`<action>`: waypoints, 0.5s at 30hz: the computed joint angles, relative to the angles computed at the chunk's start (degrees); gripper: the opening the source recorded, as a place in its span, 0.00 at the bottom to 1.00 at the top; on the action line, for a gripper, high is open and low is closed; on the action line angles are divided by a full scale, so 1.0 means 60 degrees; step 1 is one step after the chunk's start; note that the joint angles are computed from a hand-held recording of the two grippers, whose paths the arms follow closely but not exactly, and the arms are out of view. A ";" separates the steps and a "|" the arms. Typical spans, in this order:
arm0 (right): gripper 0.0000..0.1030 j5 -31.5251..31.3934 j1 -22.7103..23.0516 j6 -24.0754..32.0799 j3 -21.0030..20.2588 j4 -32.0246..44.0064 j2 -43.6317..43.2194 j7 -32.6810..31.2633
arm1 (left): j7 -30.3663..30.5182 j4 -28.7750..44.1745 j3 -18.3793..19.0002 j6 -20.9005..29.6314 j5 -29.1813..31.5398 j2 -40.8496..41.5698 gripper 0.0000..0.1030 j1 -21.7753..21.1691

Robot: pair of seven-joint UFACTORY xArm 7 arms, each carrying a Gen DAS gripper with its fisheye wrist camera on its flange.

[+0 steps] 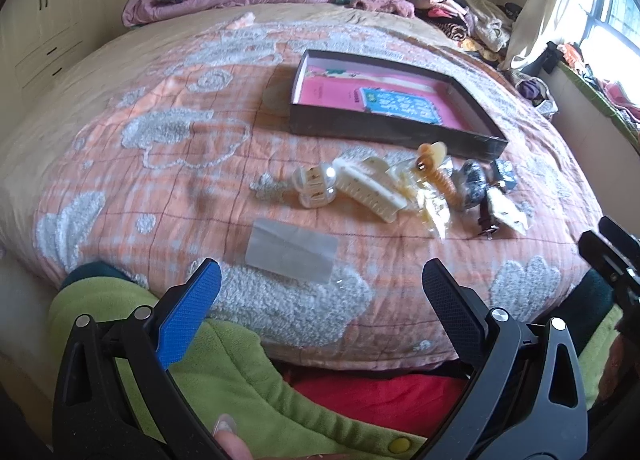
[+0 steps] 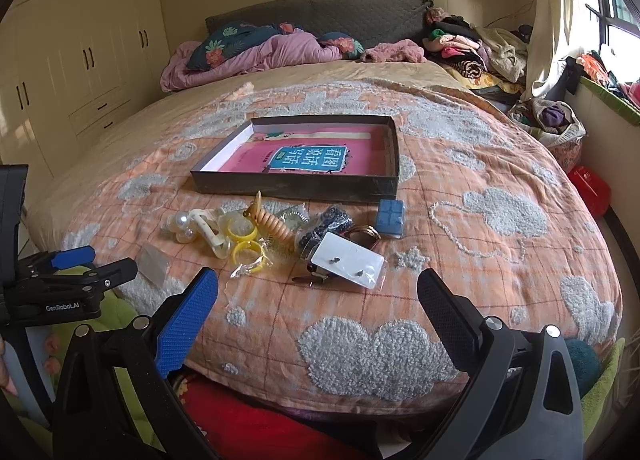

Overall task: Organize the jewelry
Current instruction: 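Grasp the clear plastic bag with left tool while right tool grasps the white earring card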

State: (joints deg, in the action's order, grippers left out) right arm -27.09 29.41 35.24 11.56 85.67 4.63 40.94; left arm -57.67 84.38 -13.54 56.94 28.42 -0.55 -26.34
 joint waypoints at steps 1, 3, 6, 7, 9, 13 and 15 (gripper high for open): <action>0.96 0.0012 -0.0003 0.0011 -0.0002 0.0020 0.0034 -0.0013 | 0.0079 -0.0055 0.0034 0.0003 -0.0091 0.0001 0.92 0.0031; 0.96 0.0068 -0.0014 -0.0035 -0.0018 -0.0003 0.0068 -0.0019 | 0.0242 -0.0194 0.0089 -0.0016 -0.0247 0.0000 0.92 0.0096; 0.96 0.0204 -0.0033 -0.0035 -0.0049 0.0039 0.0187 -0.0128 | 0.0366 -0.0298 0.0131 0.0077 -0.0187 0.0083 0.92 0.0161; 0.96 0.0215 -0.0031 -0.0023 -0.0066 0.0060 0.0230 -0.0143 | 0.0461 -0.0304 0.0152 0.0080 -0.0248 0.0125 0.92 0.0180; 0.96 0.0231 -0.0025 -0.0022 -0.0107 0.0116 0.0345 -0.0196 | 0.0562 -0.0360 0.0198 0.0026 -0.0222 0.0194 0.92 0.0213; 0.96 0.0480 -0.0037 0.0153 -0.0219 0.0368 0.0689 -0.0402 | 0.0785 -0.0357 0.0336 -0.0041 -0.0278 0.0433 0.92 0.0289; 0.96 0.0551 -0.0019 0.0279 -0.0289 0.0484 0.0852 -0.0449 | 0.0893 -0.0385 0.0400 -0.0072 -0.0491 0.0520 0.92 0.0329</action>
